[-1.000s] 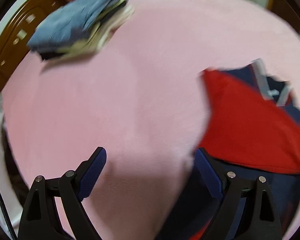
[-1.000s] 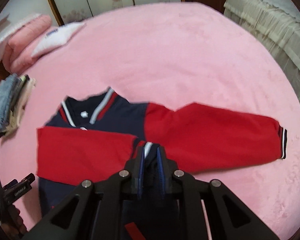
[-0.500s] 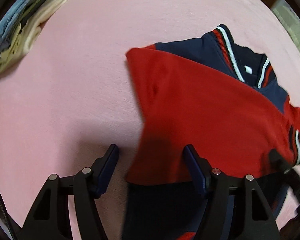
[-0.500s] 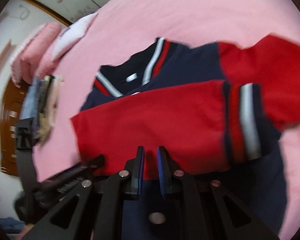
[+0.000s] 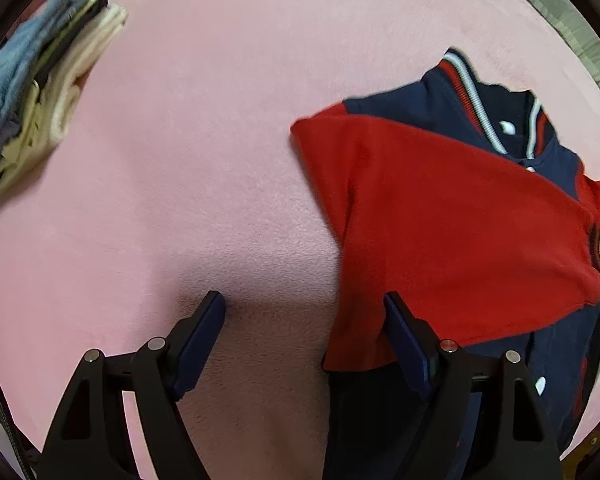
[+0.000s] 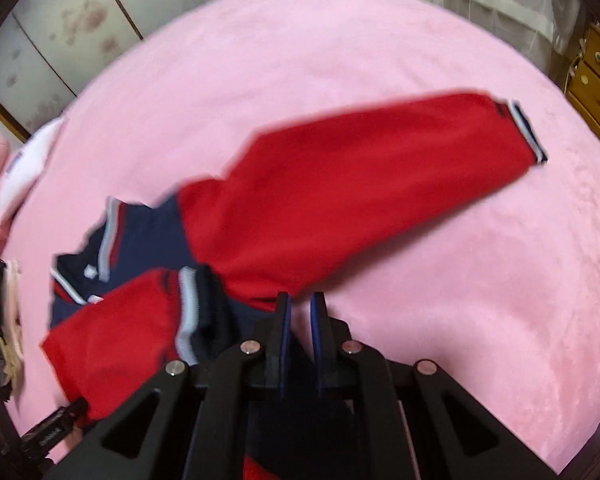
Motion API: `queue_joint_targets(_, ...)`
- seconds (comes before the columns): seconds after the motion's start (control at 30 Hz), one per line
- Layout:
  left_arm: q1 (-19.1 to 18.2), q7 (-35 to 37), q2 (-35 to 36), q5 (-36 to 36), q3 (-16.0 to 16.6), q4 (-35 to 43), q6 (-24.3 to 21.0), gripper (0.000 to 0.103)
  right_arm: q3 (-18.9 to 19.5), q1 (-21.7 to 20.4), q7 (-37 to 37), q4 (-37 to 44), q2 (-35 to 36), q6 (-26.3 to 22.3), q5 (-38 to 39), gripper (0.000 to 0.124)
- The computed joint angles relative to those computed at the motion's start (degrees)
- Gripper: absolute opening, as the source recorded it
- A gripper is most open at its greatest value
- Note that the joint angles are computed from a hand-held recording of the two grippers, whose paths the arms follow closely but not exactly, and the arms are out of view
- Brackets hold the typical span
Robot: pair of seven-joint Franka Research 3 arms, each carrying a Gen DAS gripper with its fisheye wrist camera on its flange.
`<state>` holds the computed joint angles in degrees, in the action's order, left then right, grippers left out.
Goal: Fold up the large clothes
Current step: 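Grasp the other red sleeve cuff with the right tool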
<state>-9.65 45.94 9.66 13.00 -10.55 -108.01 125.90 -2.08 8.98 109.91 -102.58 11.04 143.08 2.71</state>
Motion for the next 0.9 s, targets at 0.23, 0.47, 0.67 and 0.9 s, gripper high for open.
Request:
queue_joint_targets(0.23, 0.0, 7.7, -5.1, -1.5, -0.7, -3.7, 6.8, 0.071, 8.2, -1.3, -30.8, 3.0, 1.9, -3.1, 32.2, 0.012)
queue_joint_targets(0.47, 0.3, 6.6, 1.4, -3.9, -0.1, 1.4, 0.6, 0.071, 6.4, 3.4, -24.5, 5.7, 6.2, -10.2, 24.2, 0.012)
queue_joint_targets(0.67, 0.4, 2.2, 0.6, 0.3, 0.9, 0.2, -1.4, 0.085, 2.9, 0.7, -23.5, -1.1, 1.8, -2.2, 21.6, 0.005)
queue_joint_targets(0.9, -1.3, -9.2, 0.7, 2.8, 0.3, 3.4, -11.4, 0.081, -0.7, -4.9, -16.8, 0.4, 1.3, -6.3, 17.7, 0.008)
